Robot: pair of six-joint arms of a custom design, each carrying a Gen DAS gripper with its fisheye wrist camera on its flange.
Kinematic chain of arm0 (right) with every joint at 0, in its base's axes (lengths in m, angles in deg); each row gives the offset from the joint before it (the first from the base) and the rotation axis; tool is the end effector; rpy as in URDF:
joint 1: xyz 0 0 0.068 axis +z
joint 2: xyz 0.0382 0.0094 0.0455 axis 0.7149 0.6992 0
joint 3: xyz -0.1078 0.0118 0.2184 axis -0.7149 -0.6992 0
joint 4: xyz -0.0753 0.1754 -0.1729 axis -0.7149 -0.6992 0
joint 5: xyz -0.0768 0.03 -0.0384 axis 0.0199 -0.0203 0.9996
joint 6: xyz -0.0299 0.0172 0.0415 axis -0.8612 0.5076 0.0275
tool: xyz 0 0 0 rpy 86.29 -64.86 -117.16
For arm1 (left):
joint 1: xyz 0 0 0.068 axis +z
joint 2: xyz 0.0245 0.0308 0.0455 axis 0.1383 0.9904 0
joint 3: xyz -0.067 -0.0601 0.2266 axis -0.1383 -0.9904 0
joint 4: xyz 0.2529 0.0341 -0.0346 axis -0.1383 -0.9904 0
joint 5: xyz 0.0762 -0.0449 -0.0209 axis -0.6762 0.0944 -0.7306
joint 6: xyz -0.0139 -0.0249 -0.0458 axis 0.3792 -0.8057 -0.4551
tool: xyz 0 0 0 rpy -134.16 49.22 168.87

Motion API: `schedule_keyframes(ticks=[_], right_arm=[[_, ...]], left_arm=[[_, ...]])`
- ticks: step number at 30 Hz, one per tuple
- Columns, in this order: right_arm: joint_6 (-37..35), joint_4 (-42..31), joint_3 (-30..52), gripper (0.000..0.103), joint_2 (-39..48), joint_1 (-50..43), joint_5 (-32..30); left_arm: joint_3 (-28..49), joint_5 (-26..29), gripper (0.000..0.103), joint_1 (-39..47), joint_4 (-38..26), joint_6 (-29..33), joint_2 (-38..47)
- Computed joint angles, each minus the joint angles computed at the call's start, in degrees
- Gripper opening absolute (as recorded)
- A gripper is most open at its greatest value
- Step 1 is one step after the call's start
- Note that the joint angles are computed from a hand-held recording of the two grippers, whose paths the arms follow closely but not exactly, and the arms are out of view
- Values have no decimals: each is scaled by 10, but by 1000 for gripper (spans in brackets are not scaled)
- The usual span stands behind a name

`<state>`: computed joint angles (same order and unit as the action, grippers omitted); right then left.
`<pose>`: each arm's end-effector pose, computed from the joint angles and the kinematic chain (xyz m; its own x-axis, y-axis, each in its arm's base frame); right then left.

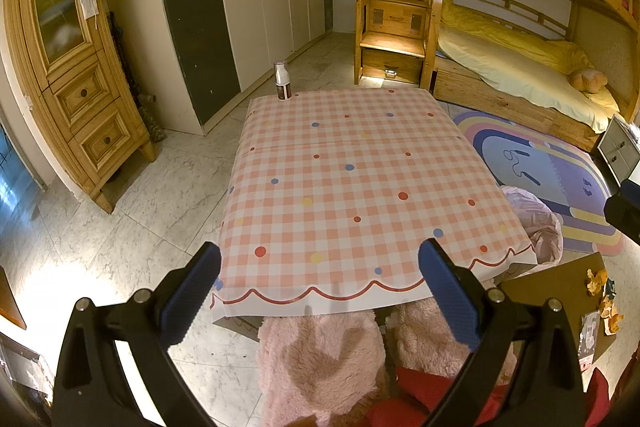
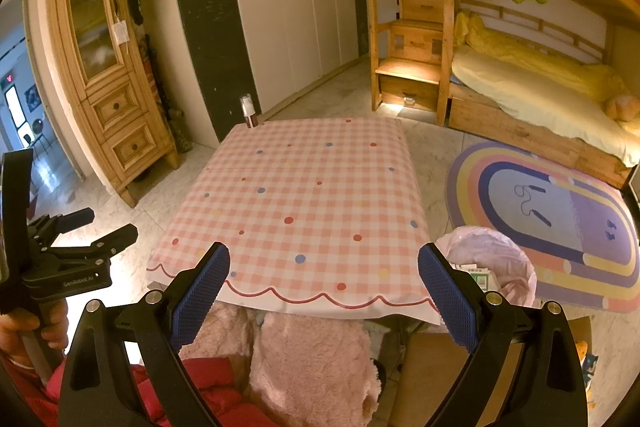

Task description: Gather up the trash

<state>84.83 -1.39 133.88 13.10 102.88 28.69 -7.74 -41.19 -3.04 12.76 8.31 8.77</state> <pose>0.1690 0.2170 0.1925 -0.6134 0.2036 -0.7631 0.2001 0.9747 0.0993 0.2915 -0.0611 0.1636 -0.6478 0.3261 -0.6885 0.4077 0.9118 0.0483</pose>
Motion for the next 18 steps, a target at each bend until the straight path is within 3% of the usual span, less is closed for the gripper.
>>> schedule_keyframes(ticks=[18], right_arm=[[17,-8,-17,94,-14,4,-5]], left_arm=[[-8,-10,96,-8,8,-3,-2]])
